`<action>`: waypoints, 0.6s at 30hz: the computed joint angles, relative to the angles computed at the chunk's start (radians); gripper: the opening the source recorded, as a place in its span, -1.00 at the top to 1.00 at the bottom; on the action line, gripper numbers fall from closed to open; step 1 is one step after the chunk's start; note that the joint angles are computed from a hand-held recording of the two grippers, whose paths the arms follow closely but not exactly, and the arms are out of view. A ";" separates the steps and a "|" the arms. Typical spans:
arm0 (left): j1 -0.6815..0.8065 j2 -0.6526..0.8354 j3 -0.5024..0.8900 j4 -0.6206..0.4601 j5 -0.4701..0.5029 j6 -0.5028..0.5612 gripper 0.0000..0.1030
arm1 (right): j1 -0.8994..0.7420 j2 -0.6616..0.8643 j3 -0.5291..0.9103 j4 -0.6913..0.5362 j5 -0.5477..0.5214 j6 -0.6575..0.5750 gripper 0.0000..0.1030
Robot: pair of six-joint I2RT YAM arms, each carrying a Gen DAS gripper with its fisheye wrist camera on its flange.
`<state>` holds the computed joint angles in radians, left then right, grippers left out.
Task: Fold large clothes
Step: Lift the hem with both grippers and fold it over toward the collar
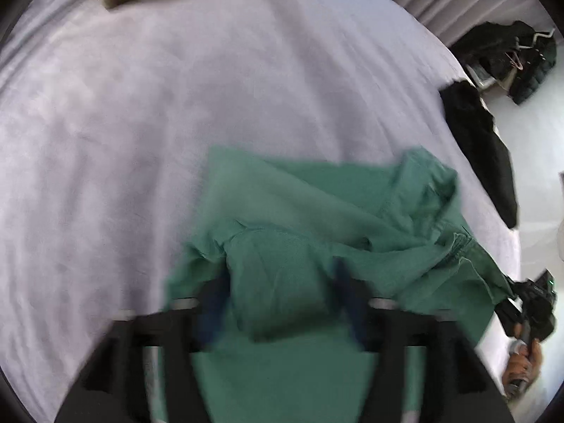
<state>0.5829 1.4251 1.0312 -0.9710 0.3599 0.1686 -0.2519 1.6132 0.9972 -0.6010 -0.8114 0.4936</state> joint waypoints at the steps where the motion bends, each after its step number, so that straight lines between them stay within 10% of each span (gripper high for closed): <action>1: 0.020 -0.026 0.005 0.002 0.001 0.016 -0.59 | -0.007 -0.003 0.001 0.003 0.001 0.003 0.38; 3: 0.057 -0.035 0.037 -0.015 0.017 0.058 -0.60 | -0.032 -0.030 0.000 0.010 -0.001 -0.010 -0.54; 6: 0.082 -0.033 0.062 -0.013 -0.005 0.078 -0.60 | -0.052 -0.054 0.054 -0.059 0.039 -0.088 -0.60; 10: 0.037 -0.035 -0.012 0.063 -0.067 0.056 -0.60 | -0.009 -0.036 0.101 -0.164 0.115 -0.200 0.58; 18: -0.063 -0.023 -0.317 0.340 -0.279 0.077 -0.60 | 0.025 -0.006 -0.089 -0.047 0.364 -0.321 1.00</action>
